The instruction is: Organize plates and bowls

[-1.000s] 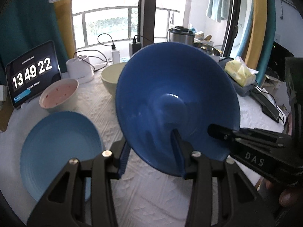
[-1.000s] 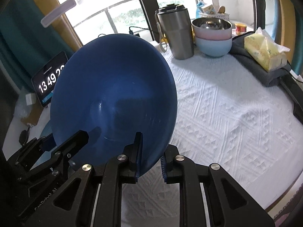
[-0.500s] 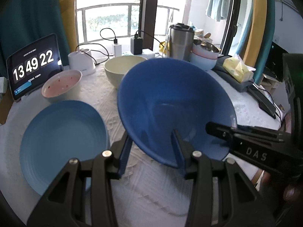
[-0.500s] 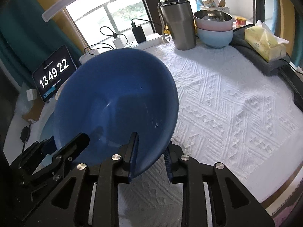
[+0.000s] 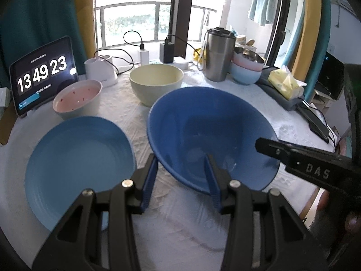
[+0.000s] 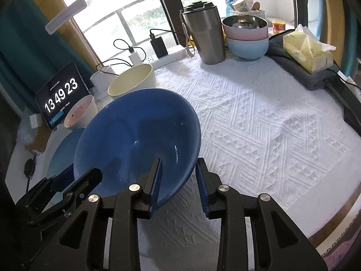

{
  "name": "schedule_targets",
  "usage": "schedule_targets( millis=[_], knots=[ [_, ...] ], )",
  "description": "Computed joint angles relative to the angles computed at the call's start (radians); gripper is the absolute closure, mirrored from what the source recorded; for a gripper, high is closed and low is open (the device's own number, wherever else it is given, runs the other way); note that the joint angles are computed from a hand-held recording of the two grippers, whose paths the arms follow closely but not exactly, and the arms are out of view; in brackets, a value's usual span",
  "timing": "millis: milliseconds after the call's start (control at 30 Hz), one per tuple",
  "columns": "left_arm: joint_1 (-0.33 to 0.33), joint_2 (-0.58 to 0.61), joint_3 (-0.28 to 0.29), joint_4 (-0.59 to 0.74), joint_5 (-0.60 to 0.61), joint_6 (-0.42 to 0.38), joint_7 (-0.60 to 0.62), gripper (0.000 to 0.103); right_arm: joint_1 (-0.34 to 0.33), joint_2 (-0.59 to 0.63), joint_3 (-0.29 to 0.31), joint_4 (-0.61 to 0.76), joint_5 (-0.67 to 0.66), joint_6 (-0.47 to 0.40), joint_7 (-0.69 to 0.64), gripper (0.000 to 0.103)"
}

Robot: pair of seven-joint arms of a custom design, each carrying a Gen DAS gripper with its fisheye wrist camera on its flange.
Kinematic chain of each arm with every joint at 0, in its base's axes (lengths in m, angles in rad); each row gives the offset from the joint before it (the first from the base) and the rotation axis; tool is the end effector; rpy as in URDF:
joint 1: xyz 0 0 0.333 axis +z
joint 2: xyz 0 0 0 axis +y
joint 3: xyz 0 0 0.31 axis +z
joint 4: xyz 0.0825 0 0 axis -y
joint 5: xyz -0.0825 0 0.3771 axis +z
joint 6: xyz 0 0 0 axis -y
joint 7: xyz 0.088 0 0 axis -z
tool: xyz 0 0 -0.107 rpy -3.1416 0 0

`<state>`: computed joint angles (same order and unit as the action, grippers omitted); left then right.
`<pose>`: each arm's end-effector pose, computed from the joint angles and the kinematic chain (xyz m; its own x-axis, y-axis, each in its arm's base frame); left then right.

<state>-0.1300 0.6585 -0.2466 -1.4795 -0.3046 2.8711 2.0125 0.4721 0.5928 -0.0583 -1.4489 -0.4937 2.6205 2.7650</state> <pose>0.7203 -0.2184 0.3799 -0.4675 -0.8779 0.1040 -0.6581 0.2670 -0.7040 0.6746 0.3188 0.4028 -0.3038 -0.9207 -0.2449 -0.7136 0.3902 -0.5818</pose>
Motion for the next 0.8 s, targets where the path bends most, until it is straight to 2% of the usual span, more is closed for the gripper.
schedule_targets(
  millis=[167,400,800],
  knots=[
    [-0.01,-0.001,0.02,0.005,0.013,-0.001,-0.027,0.059,0.0,0.0,-0.002,0.005,-0.001,-0.004,-0.004,0.07],
    [0.001,-0.008,0.017,0.002,0.015,0.026,-0.033,0.059,0.002,0.004,-0.005,0.023,-0.006,-0.009,-0.007,0.07],
    [0.017,0.001,0.007,0.04,0.011,0.019,-0.026,0.059,0.006,0.006,-0.012,0.057,-0.015,-0.035,-0.013,0.07]
  ],
)
